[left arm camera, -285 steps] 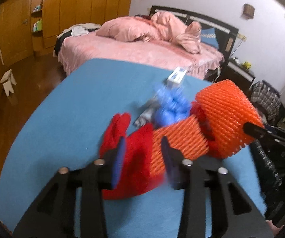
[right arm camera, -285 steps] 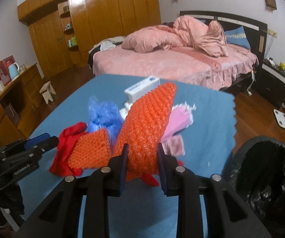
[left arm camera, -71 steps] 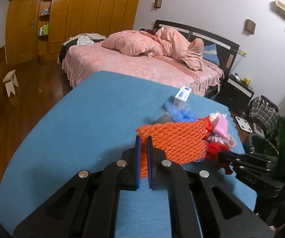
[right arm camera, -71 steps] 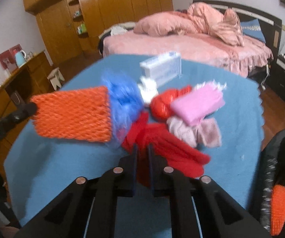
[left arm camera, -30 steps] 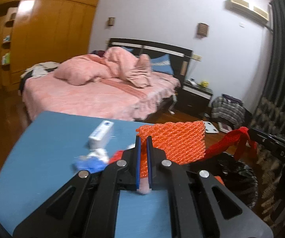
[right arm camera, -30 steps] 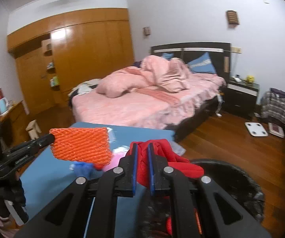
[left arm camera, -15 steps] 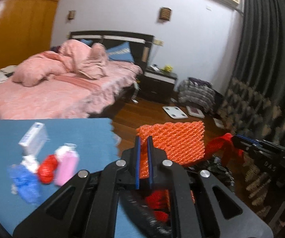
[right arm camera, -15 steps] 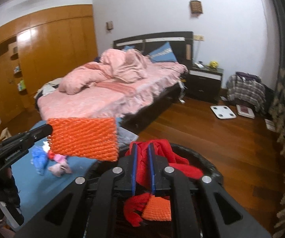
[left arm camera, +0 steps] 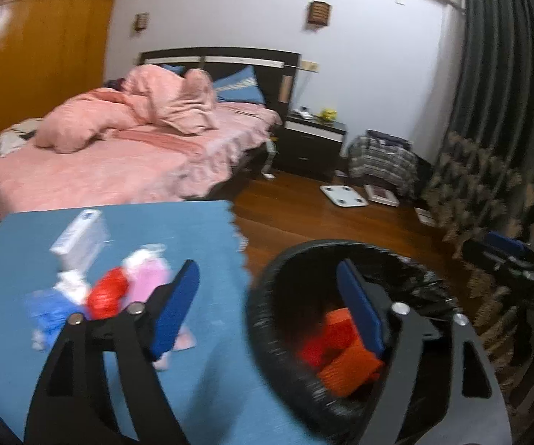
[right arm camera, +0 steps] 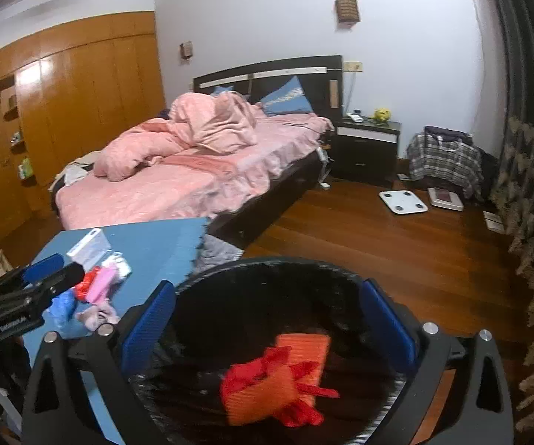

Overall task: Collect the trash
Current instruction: 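Move both tools over the bin and release the glove and net inside, then move both tools back toward the remaining items on the table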

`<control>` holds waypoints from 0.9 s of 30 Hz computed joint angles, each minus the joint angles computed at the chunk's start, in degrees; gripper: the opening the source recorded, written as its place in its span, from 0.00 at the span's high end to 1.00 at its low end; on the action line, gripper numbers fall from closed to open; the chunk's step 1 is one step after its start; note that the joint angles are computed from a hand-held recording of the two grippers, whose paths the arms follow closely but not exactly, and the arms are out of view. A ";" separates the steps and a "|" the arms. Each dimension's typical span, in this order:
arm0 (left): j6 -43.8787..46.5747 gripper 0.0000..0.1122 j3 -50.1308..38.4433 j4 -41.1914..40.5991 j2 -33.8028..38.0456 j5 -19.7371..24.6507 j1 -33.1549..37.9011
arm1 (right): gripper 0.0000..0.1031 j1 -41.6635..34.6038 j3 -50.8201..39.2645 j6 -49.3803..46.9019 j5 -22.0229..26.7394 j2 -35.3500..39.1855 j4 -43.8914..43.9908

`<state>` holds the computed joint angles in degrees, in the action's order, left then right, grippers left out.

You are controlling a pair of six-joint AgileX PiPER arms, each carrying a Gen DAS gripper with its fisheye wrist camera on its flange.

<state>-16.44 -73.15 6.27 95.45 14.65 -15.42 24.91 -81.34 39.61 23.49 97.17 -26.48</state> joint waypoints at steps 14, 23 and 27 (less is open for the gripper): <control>-18.85 0.25 16.83 22.68 -12.61 -0.60 16.49 | 0.05 12.27 -19.94 -11.81 2.41 16.12 12.95; -12.66 0.25 18.75 17.28 -11.55 -2.99 23.24 | 0.06 16.84 -36.79 -17.64 9.02 28.11 16.36; -9.20 0.26 17.50 13.90 -8.71 -4.02 23.40 | 0.06 16.88 -42.88 -17.76 11.99 32.18 16.33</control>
<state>-25.64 -55.65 20.17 86.73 10.62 7.98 41.79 -124.22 21.85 35.48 129.36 -10.15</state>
